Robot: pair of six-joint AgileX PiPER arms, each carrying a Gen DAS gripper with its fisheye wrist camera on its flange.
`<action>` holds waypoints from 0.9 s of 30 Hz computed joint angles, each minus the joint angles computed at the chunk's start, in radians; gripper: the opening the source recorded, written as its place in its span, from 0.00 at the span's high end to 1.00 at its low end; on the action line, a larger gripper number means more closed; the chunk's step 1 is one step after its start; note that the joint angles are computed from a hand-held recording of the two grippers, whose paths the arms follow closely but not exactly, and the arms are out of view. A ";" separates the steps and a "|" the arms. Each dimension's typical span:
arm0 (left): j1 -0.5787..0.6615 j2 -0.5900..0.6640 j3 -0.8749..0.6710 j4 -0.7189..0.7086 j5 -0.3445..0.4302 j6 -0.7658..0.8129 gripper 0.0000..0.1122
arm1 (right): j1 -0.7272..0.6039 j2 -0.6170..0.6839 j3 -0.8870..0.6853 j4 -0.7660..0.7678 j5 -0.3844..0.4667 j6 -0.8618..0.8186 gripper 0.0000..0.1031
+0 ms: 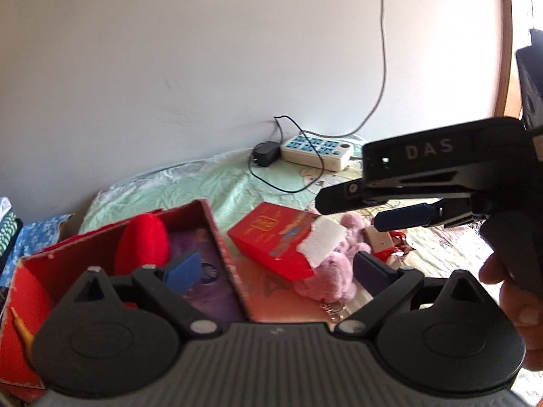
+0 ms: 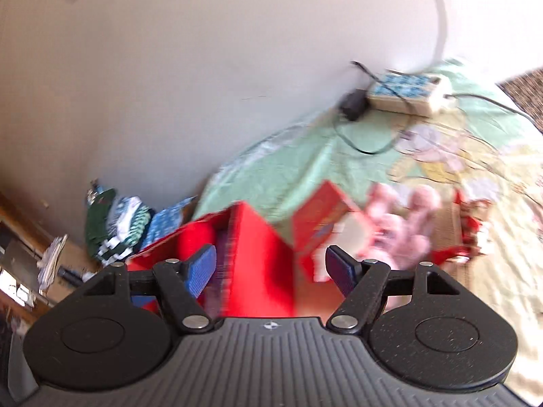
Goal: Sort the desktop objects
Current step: 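Move the right tool to the red gift box and grasp its end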
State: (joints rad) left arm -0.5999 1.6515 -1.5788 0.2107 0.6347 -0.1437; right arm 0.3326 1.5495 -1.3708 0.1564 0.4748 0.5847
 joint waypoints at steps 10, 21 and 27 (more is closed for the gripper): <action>-0.167 0.310 -0.256 0.335 0.123 -0.288 0.26 | -0.251 0.116 -0.017 0.550 0.149 -0.587 0.27; -0.125 0.507 -0.508 0.294 0.278 -0.331 0.34 | -0.320 0.387 -0.292 0.712 0.345 -0.724 0.20; -0.108 0.524 -0.530 0.291 0.290 -0.346 0.38 | -0.301 0.466 -0.366 0.734 0.365 -0.749 0.20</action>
State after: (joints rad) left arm -0.7075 2.1756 -2.1087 0.5018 0.9242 -0.4900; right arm 0.0319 2.0150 -1.7373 0.8908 0.8397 -0.1644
